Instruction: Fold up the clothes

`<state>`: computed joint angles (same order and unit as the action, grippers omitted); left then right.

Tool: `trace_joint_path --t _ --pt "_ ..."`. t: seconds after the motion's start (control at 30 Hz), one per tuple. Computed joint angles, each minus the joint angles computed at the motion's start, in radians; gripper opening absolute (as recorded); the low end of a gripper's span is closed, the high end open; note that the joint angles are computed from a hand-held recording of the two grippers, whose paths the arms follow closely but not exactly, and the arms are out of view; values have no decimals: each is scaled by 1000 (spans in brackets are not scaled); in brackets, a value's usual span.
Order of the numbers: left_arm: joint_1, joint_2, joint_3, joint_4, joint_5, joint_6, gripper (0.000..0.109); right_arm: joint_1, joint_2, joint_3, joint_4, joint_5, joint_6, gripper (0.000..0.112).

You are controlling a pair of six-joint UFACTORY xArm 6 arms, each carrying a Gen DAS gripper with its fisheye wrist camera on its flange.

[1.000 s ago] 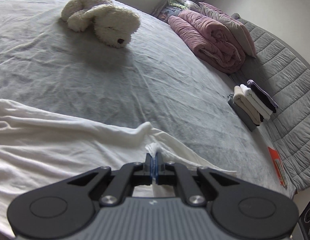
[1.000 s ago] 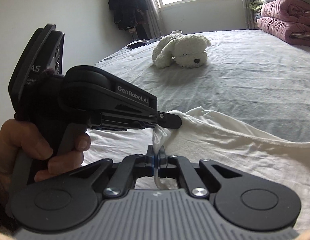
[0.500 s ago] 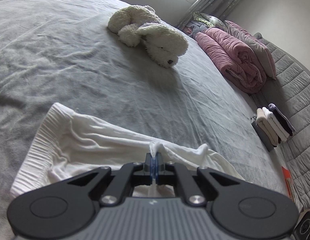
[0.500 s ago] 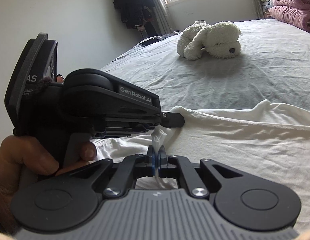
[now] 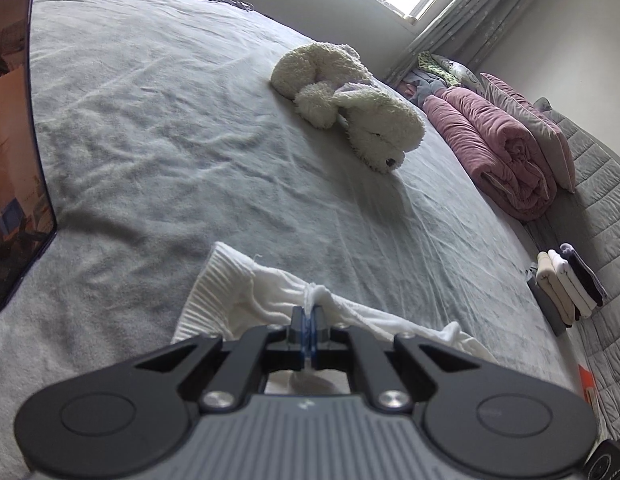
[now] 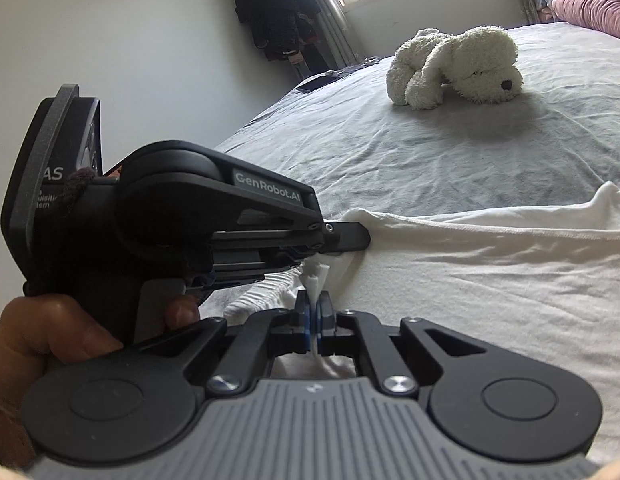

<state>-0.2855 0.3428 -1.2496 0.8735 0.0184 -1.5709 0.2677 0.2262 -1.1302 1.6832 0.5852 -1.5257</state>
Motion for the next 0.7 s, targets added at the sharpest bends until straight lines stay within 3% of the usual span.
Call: trace_joint_path --t 0.27,0.47,0.7 --pt "13 -34 11 129 72 -128 2 14 8 -7 8 31 -7 4" --pt "1 -39 19 78 117 -73 2 9 22 -14 -29 58 32 5" --pt "-2 -43 25 71 130 -95 2 5 27 -14 -37 87 35 7"
